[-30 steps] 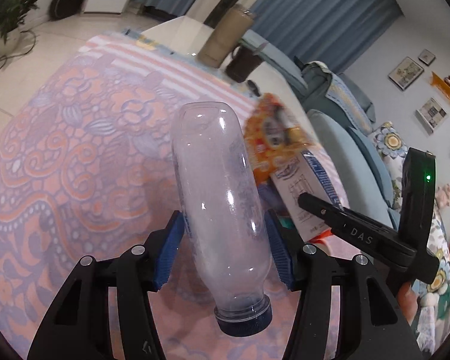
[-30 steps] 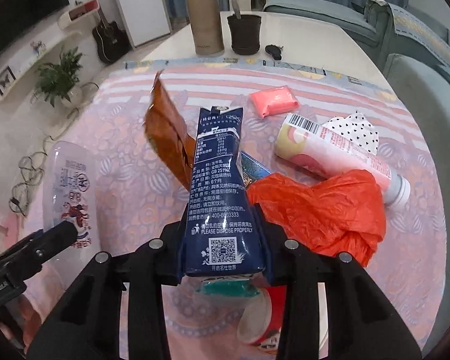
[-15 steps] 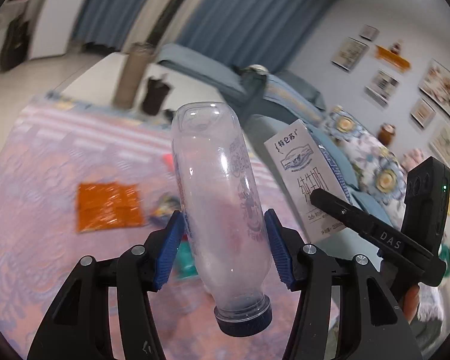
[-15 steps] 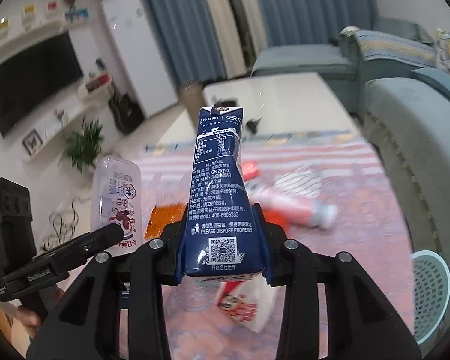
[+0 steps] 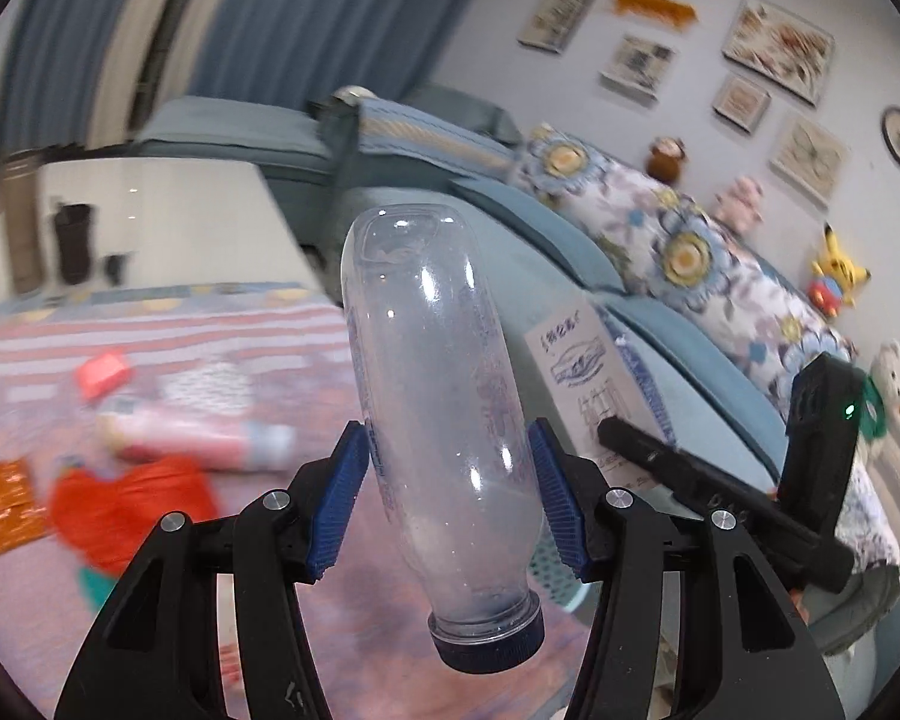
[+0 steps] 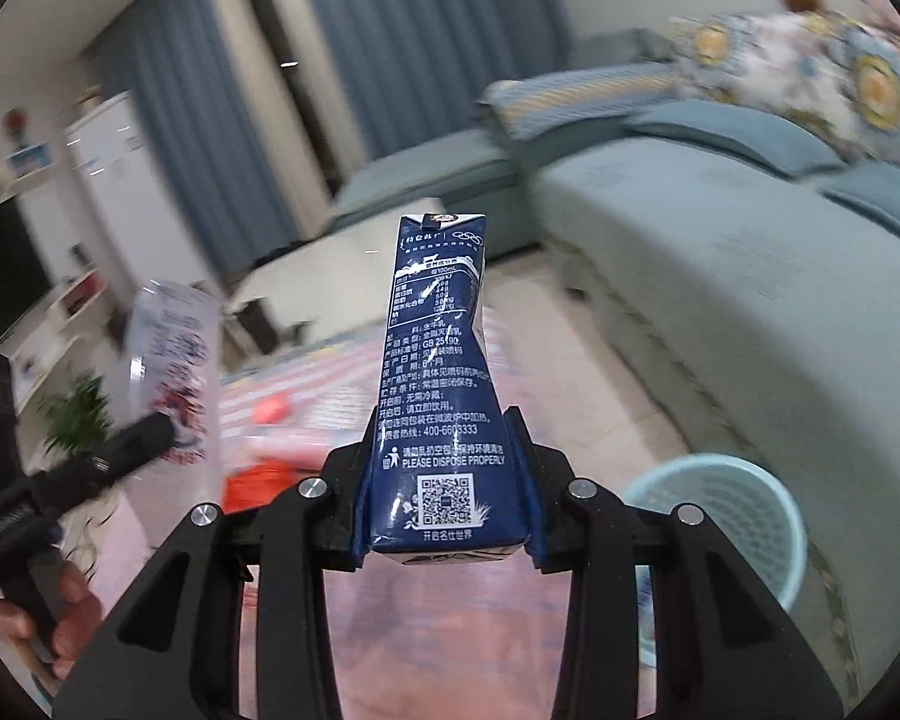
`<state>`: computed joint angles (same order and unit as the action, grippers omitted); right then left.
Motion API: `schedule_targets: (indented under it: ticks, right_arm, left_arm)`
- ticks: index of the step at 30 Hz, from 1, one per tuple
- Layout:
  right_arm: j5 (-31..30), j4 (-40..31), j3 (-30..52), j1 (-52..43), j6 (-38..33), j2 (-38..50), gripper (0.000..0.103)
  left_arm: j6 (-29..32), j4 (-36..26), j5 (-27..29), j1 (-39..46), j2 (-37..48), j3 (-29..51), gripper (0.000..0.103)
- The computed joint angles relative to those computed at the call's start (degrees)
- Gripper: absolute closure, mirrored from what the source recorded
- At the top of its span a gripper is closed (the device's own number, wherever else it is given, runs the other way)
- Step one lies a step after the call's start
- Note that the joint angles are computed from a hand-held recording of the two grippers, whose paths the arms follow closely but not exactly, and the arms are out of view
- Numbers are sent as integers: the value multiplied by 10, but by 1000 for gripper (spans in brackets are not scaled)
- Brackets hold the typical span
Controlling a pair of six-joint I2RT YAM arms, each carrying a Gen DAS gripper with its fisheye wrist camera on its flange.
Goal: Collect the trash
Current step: 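Carry bottle and carton to the wastebasket and open both tools to drop them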
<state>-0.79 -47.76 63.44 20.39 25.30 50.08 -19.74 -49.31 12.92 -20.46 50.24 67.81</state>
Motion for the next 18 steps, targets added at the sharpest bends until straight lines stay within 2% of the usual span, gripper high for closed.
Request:
schedule_targets:
  ticks: [2, 5, 10, 15, 18]
  right_arm:
    - [-45, -5, -37, -90, -31, -19, 69]
    - [-105, 2, -97, -206, -72, -30, 68]
    - [-188, 38, -190, -359, -128, 6, 68]
    - [-206, 84, -250, -413, -146, 60, 68]
    - [-211, 105, -259, -438, -162, 102, 68]
  left_arm:
    - [-26, 45, -44, -74, 36, -10, 50]
    - [-47, 100, -76, -146, 100, -17, 50]
    - [-55, 175, -93, -217, 229, -11, 50]
    - [-50, 206, -95, -245, 341, 14, 50]
    - [-47, 211, -90, -254, 387, 26, 49]
